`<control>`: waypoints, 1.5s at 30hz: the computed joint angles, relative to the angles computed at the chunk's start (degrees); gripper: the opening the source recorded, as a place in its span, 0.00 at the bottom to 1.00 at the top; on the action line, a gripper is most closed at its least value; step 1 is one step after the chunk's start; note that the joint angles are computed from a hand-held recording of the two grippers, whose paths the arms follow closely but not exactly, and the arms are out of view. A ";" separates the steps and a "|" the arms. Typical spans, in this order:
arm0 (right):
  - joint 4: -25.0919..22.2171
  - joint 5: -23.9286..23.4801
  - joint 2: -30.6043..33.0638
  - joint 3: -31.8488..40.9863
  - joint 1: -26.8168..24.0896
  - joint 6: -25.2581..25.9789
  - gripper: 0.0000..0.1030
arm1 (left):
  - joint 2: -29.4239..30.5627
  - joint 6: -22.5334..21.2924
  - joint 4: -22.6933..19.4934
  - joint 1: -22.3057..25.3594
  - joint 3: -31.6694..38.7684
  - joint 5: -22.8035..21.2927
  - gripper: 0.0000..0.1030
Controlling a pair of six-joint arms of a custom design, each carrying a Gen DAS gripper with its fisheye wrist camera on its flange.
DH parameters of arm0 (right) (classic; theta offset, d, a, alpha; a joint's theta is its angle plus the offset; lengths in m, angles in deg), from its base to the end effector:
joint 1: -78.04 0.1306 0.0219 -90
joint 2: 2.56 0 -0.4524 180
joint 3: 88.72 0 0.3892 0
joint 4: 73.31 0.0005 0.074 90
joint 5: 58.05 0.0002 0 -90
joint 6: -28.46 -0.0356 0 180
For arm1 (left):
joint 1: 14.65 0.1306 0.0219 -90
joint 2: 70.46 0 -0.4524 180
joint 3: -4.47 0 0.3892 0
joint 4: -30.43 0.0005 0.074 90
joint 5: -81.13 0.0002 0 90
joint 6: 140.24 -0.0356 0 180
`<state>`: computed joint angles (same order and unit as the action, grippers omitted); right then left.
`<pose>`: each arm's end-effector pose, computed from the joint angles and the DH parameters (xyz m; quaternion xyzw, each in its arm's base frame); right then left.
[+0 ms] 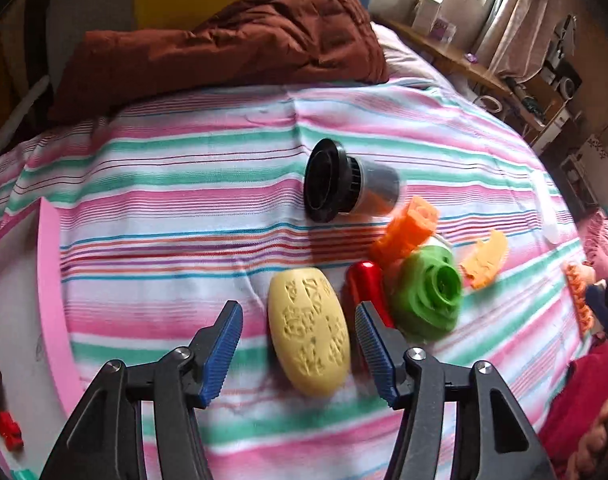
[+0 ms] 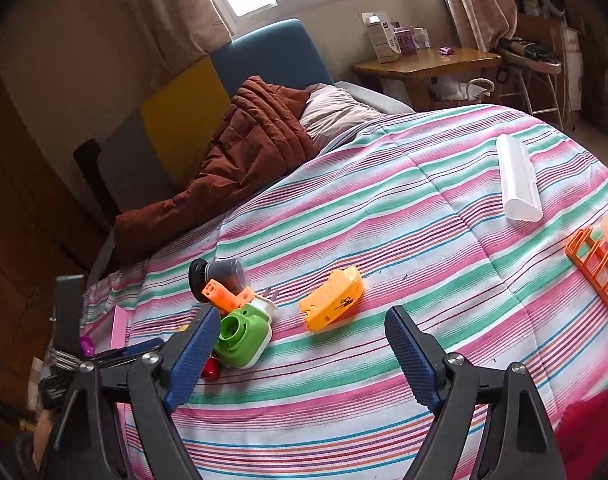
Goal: Organize rigid objects
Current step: 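Grasp the yellow embossed oval piece with the left gripper, then grasp the yellow knife-shaped piece with the right gripper while the left holds the oval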
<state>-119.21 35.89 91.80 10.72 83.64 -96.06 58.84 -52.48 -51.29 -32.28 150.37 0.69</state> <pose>0.5245 0.0485 0.5444 0.2408 0.8764 0.1133 0.4014 0.6910 -0.2263 0.4928 0.1856 0.9554 -0.1094 0.2018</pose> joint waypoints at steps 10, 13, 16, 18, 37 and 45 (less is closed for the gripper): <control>1.55 2.95 -1.31 -1.14 -1.14 -1.62 0.82 | -4.66 -3.89 10.94 -1.26 -11.80 -7.02 0.39; 2.05 3.20 -2.29 -2.49 -2.93 -6.33 0.82 | -6.18 -3.44 10.60 -0.20 -13.58 -4.99 0.39; 1.11 2.45 -2.28 -3.14 -4.25 -10.32 0.82 | -10.24 -3.75 13.79 0.67 -20.03 -4.13 0.39; 0.43 1.34 -1.92 -3.17 -4.79 -11.98 0.82 | -13.38 -4.50 16.50 0.88 -25.10 -3.32 0.39; -12.25 -2.28 6.10 4.46 -0.90 -0.56 0.81 | -23.52 -8.40 36.05 0.68 -44.66 -0.83 0.38; -21.03 -1.53 16.22 18.56 -1.17 10.33 0.90 | -23.76 -8.36 37.70 0.72 -45.53 -0.73 0.38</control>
